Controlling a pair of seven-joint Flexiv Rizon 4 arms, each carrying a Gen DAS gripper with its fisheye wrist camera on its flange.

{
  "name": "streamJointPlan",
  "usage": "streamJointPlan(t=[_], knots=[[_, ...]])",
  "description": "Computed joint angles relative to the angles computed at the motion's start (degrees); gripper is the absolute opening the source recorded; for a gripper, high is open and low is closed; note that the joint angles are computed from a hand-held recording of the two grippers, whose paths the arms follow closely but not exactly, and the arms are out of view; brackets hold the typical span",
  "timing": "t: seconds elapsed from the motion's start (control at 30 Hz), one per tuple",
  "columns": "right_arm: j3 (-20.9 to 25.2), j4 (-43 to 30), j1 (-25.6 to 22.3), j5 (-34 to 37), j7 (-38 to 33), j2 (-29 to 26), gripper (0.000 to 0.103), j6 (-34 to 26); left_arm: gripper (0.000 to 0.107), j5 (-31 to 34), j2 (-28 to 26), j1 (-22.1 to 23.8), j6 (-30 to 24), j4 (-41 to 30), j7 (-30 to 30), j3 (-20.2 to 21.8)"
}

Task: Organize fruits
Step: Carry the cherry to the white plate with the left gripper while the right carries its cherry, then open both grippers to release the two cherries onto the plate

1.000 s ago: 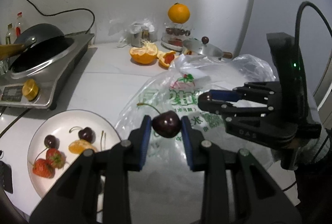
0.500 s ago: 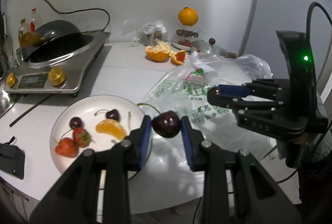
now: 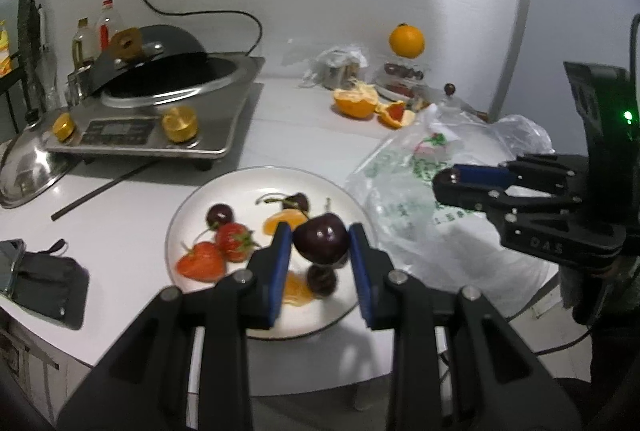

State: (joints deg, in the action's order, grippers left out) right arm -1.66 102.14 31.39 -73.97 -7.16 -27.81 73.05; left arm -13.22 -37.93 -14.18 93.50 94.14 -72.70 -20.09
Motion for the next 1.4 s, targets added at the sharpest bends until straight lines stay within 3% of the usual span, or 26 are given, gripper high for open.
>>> streamJointPlan(t=[0.23, 0.53, 0.8, 0.97, 1.3, 1.4], knots=[[0.3, -2.6, 1.2, 4.1, -4.2, -2.2, 0.028, -0.7, 0.030, -0.1, -1.5, 1.4, -0.3, -1.0, 0.6, -0.7], [-1.3, -5.8, 3.2, 10.0, -9.2, -5.2, 0.028, -0.2, 0.030, 0.2, -5.0, -2.2, -4.1, -6.6, 1.4, 4.6], [-2.6, -7.0, 4.6, 14.1, -12.1, -6.4, 0.028, -0.6, 0.032, -0.3, -7.3, -1.7, -5.5, -9.0, 3.8, 3.0], [-2.7, -8.0, 5.4, 16.1, -14.4, -6.9, 0.028, -1.6, 0.051, -1.3, -7.0, 0.4, -3.2, -7.7, 4.8, -0.2], [-2.7, -14.4, 6.8, 20.9, -19.9, -11.2, 0.028, -1.6, 0.054, -1.0, -4.1, 7.0, 2.2, -1.8, 3.8, -5.3], [-2.5, -17.5, 7.1, 23.6, -22.9, -13.2, 0.028, -1.9, 0.067, -0.6, -4.0, 8.4, 4.2, -0.9, 2.3, -5.9]])
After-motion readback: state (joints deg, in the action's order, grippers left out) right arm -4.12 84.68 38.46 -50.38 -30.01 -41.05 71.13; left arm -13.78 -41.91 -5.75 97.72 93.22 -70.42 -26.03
